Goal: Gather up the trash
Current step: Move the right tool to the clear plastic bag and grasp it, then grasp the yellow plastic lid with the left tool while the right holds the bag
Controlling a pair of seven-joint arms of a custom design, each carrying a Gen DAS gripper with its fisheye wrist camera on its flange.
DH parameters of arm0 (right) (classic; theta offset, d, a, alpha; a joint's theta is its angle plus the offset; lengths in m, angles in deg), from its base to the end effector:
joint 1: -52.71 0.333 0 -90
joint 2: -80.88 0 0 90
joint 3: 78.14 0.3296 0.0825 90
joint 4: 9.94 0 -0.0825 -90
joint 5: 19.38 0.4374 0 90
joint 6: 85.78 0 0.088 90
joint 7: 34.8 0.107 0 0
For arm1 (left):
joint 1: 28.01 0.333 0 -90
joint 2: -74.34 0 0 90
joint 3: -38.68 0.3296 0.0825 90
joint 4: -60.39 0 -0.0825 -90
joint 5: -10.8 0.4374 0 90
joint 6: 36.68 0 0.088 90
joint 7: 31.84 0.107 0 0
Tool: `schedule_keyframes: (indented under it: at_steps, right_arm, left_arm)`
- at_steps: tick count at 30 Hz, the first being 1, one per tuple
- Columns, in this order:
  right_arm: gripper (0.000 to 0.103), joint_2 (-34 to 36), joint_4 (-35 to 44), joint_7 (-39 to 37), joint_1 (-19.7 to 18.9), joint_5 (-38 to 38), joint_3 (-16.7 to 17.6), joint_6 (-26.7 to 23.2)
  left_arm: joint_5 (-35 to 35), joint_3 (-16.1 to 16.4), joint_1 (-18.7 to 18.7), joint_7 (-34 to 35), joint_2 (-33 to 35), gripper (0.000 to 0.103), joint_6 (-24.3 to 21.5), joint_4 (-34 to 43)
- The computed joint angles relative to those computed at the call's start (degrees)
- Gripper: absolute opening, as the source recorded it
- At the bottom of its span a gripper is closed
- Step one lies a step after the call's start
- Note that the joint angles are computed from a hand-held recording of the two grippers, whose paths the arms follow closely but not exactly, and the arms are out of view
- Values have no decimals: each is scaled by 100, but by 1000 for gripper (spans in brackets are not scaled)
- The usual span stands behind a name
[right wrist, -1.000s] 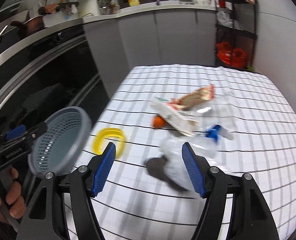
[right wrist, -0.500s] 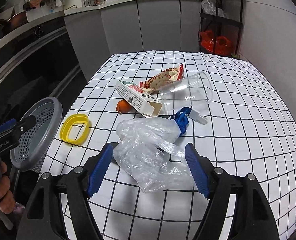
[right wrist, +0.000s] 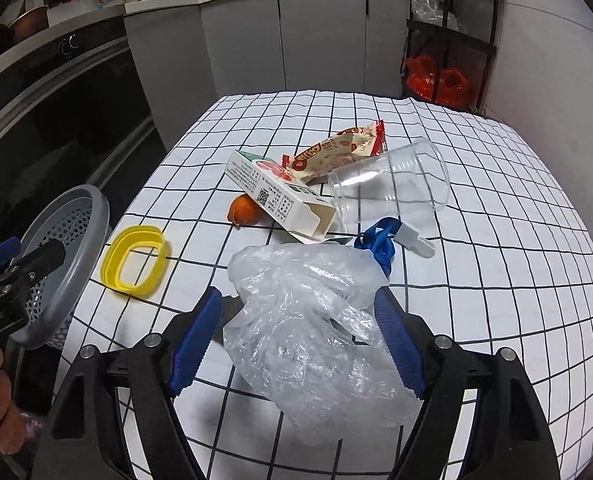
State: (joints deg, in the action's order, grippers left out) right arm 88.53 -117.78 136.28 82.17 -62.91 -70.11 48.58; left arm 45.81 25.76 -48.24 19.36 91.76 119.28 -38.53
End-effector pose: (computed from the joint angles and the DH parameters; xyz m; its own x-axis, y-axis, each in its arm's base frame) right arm 0.5442 0.4003 0.4665 -0.2842 -0.9566 -0.0636 -0.7352 0.2601 -0.6259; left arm 0.6157 -0.4071 0.4768 -0.3212 -0.9466 -0.0273 -0.6697 0.2474 -0.7002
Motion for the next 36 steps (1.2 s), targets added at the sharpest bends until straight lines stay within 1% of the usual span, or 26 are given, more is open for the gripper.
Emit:
schedule_keyframes:
  at_steps: [1, 3, 5, 6, 8, 9, 11, 13, 19, 26, 28, 31, 36]
  right_arm:
    - [75, 33, 46, -16, 15, -26, 3, -77]
    - [67, 55, 65, -37, 22, -32, 1, -65]
    - [51, 90, 97, -173, 9, 79, 7, -47]
    - [47, 112, 117, -237, 7, 131, 9, -55]
    - [35, 121, 104, -331, 0, 228, 10, 2]
    - [32, 115, 99, -343, 8, 226, 8, 5]
    - [24, 74, 71, -277, 35, 133, -3, 9]
    - [18, -16, -21, -108, 37, 30, -18, 108]
    - [17, -365, -381, 505, -39, -280, -12, 456]
    - [17, -706, -672, 940, -166, -497, 68, 582]
    - [17, -788, -736, 1026, -197, -557, 94, 601]
    - [17, -855, -817, 1136, -256, -575, 113, 768]
    - [17, -779, -786, 1037, -292, -434, 130, 858]
  left_arm:
    - [-16, -8, 3, 18, 15, 96, -14, 13]
    - [-47, -20, 5, 45, 32, 96, -38, 32]
    - [-109, -42, 17, 109, 54, 96, -71, 50]
    - [-129, -46, 16, 132, 69, 96, -90, 67]
    - [-156, -50, 12, 166, 86, 96, -108, 81]
    - [-148, -43, 2, 165, 92, 96, -119, 88]
    - [-132, -31, -13, 154, 97, 96, -124, 82]
    - [-145, -35, -14, 173, 111, 96, -143, 91]
    - [-251, -86, -23, 300, 195, 96, -220, 152]
    - [-618, -189, -38, 579, 497, 96, -434, 469]
    - [-623, -164, -93, 595, 611, 96, -530, 605]
    - [-664, -157, -144, 659, 788, 96, -650, 807]
    - [-701, -128, -251, 738, 1069, 96, -926, 1140]
